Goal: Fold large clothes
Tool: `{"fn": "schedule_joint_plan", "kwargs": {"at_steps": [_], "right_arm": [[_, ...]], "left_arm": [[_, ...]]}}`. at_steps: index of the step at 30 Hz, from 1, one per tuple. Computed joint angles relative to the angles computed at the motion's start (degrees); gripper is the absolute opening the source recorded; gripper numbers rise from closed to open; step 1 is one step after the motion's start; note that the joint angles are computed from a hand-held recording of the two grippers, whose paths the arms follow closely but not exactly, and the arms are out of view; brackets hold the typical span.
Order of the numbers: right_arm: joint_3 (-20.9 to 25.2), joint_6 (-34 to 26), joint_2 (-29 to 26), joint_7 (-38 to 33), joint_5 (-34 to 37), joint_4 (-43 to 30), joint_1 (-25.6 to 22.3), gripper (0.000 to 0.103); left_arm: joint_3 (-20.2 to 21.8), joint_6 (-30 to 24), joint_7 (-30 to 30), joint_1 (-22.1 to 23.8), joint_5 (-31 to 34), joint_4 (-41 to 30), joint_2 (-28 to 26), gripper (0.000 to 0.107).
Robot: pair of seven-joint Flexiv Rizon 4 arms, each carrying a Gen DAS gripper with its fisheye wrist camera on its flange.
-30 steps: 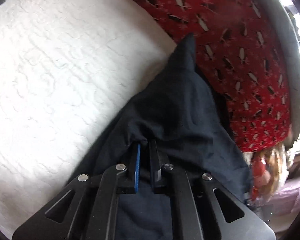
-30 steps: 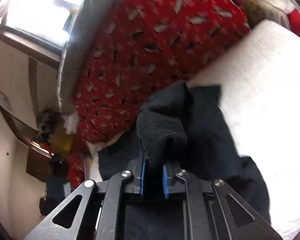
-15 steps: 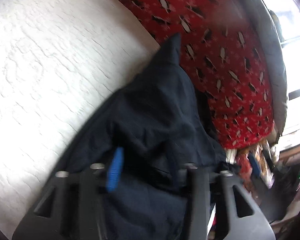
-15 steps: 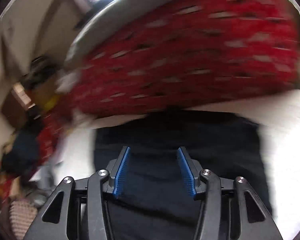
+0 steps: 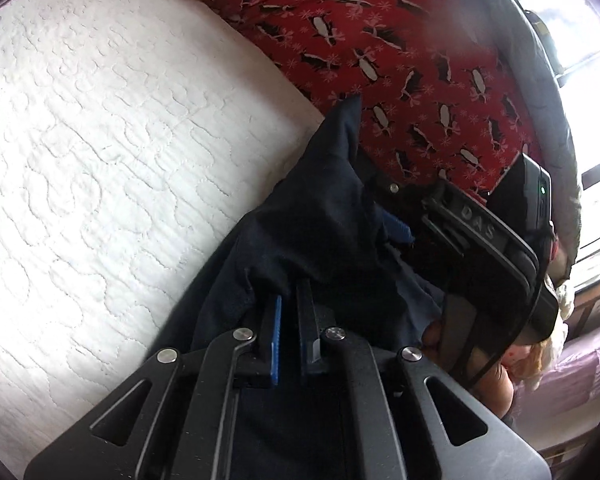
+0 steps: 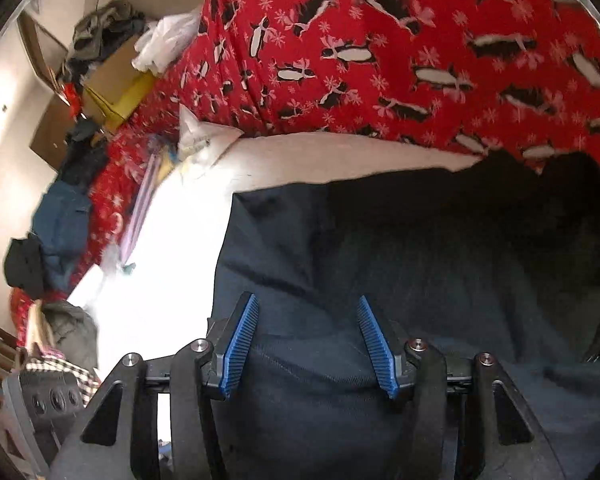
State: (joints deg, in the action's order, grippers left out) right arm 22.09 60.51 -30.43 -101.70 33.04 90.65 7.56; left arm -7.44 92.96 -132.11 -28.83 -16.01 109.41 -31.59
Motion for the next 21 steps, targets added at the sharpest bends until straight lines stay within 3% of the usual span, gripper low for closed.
{"fn": "schedule_joint_plan", "kwargs": {"at_steps": [9,21], "right_arm": [[1.40,-2.25,1.17,-5.27,6.22,0.90,-3.23,0.055],[-0.02,-1.77,0.70,-6.10,4.94,0.50,-0.32,0.051]], "left_arm": [[3.84,-2.68,-1.52,-2.92,1.07,-2.00,-0.76,0.004],[1.45,-1.94,-1.75,-0.59,1.57,-1.19,-0.47,0.004]]}}
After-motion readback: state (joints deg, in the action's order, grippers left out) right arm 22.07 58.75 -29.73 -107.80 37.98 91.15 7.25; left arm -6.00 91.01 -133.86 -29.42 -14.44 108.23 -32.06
